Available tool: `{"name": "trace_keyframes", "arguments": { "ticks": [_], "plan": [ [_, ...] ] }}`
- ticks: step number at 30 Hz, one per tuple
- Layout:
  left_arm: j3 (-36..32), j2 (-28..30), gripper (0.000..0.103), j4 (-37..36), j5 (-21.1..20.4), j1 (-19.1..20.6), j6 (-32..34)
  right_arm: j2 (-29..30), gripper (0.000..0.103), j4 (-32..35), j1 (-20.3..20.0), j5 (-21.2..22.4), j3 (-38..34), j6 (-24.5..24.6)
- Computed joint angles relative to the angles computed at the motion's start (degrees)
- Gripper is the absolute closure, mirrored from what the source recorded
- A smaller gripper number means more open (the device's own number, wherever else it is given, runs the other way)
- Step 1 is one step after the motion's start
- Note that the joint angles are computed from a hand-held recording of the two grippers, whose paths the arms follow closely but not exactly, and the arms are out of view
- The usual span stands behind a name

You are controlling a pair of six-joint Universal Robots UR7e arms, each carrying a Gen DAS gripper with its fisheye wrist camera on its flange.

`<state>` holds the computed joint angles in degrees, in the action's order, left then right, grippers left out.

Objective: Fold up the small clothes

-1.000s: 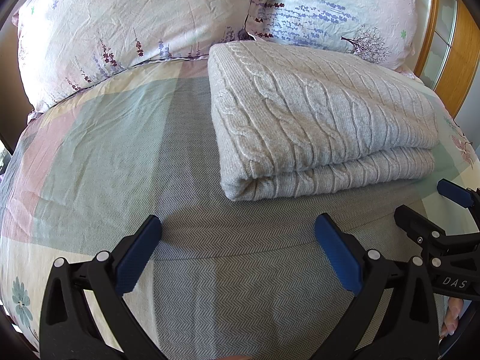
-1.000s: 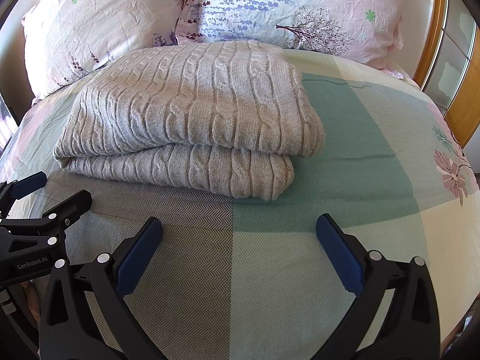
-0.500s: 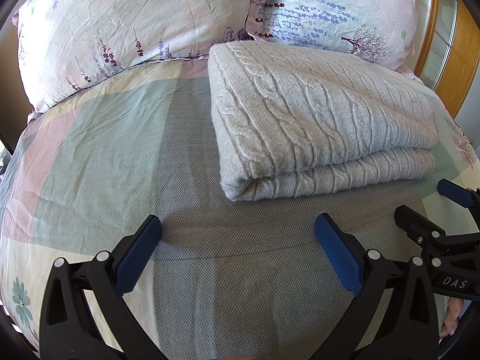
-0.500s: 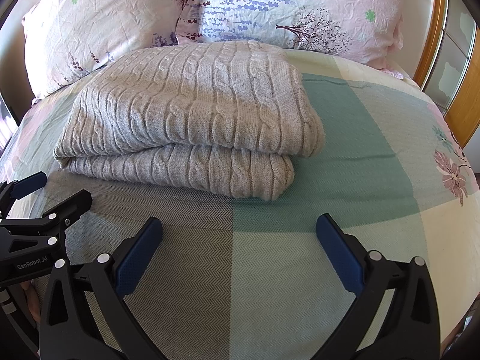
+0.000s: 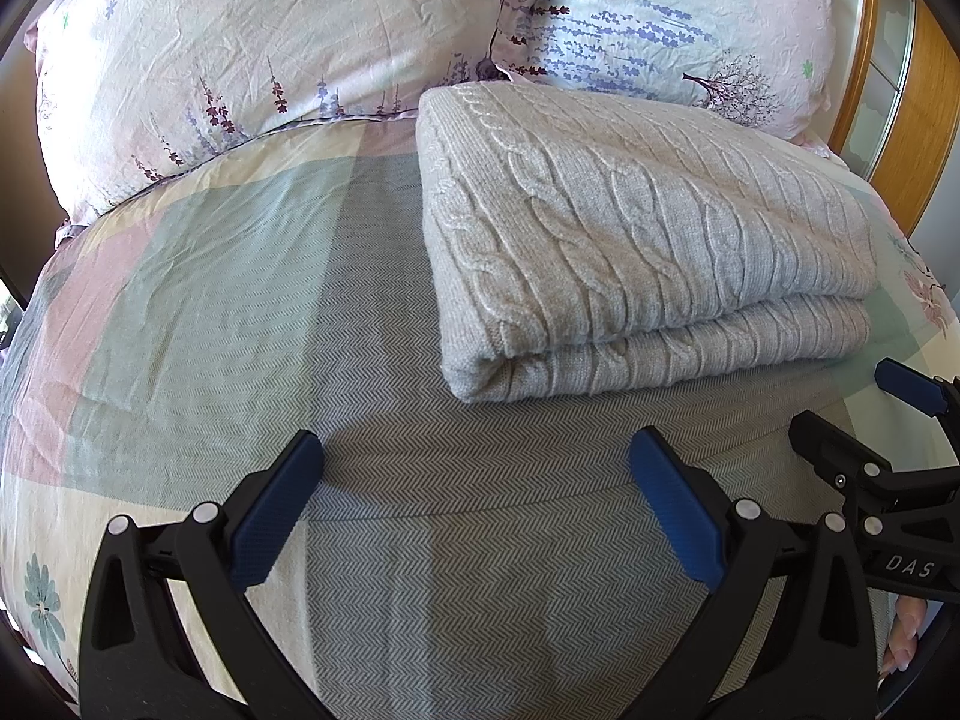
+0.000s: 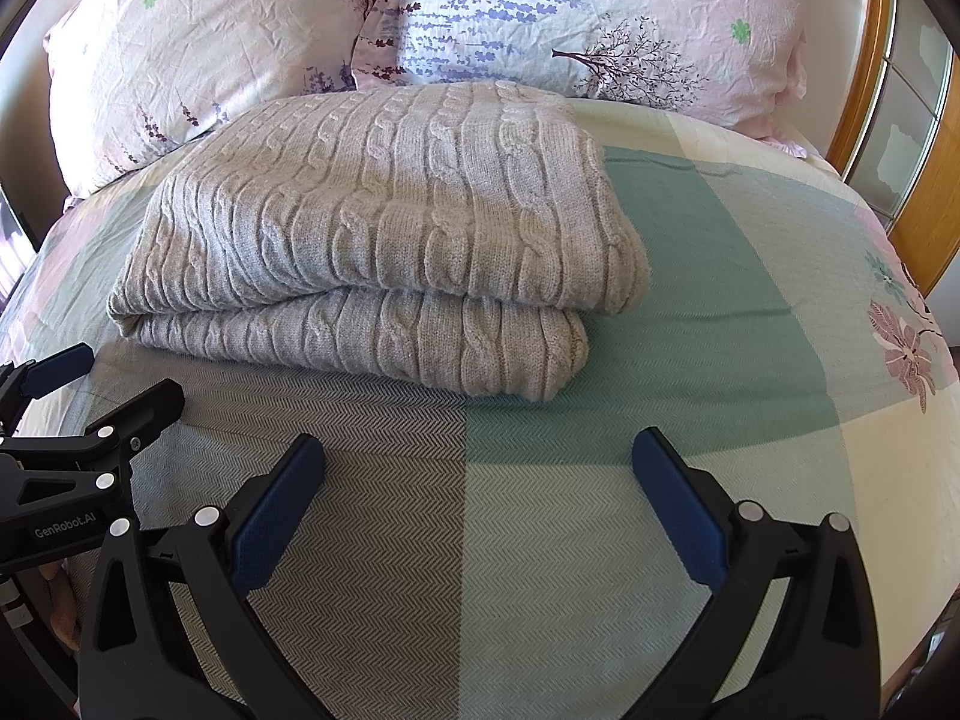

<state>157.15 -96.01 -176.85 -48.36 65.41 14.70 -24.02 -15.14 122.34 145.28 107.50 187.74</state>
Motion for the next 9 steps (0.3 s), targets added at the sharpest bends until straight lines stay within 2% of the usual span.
{"name": "trace_keyframes", "arguments": {
  "ticks": [9],
  "plan": [
    [-0.1, 0.1, 0.002, -0.1, 0.0, 0.1, 0.1, 0.0, 0.001, 0.1, 0.0, 0.0, 0.0, 0.1]
  ]
}}
